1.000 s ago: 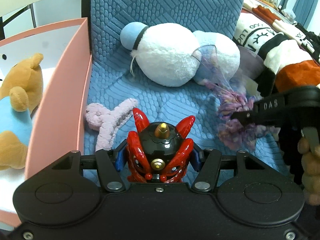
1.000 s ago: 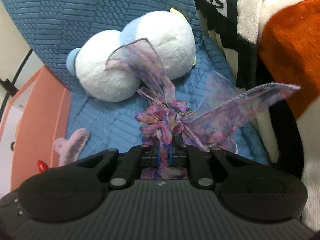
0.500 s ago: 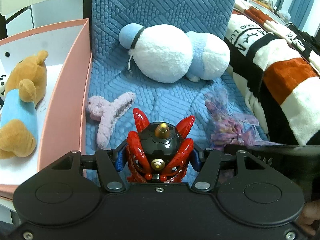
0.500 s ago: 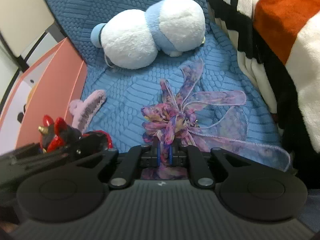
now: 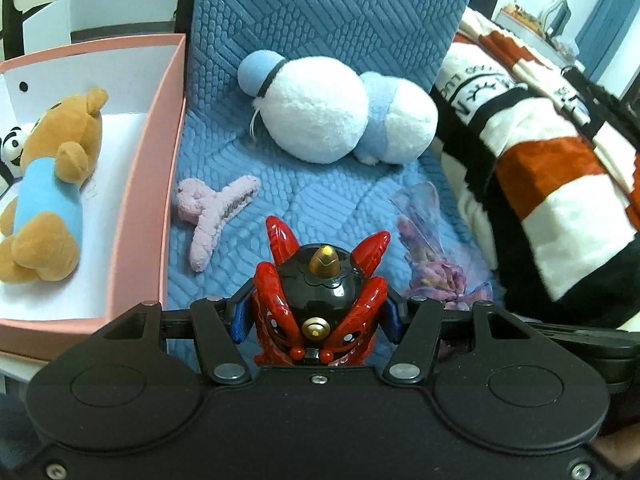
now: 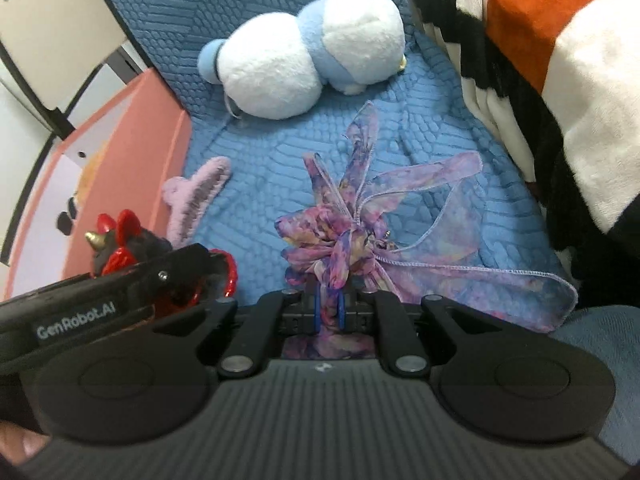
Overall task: Organize objects
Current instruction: 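Carry the figure and scrunchie with both tools over the pink box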
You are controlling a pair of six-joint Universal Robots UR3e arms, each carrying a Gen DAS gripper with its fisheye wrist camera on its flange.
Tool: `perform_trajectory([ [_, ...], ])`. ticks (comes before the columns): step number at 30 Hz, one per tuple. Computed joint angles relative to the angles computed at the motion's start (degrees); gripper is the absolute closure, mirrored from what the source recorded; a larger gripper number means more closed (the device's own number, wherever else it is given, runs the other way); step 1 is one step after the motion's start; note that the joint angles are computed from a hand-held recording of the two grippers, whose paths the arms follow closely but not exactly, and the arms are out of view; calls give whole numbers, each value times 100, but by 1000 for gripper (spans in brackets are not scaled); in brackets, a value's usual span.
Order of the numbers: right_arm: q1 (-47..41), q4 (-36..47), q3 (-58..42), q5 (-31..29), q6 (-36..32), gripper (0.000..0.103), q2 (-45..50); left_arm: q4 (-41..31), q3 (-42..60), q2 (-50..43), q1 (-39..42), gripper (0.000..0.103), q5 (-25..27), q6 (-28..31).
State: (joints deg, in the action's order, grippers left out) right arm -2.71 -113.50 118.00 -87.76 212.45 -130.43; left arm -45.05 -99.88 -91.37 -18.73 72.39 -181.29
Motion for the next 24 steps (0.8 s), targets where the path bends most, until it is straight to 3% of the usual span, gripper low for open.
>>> perform_trajectory([
  [17, 1249, 752, -2702, -541, 729, 91, 1377, -2827, 2140, 545, 1212, 46, -622, 711],
  [24, 1695, 894, -3801, -837, 835, 91, 2174, -3470, 2715, 515, 1646, 46, -910, 1079],
])
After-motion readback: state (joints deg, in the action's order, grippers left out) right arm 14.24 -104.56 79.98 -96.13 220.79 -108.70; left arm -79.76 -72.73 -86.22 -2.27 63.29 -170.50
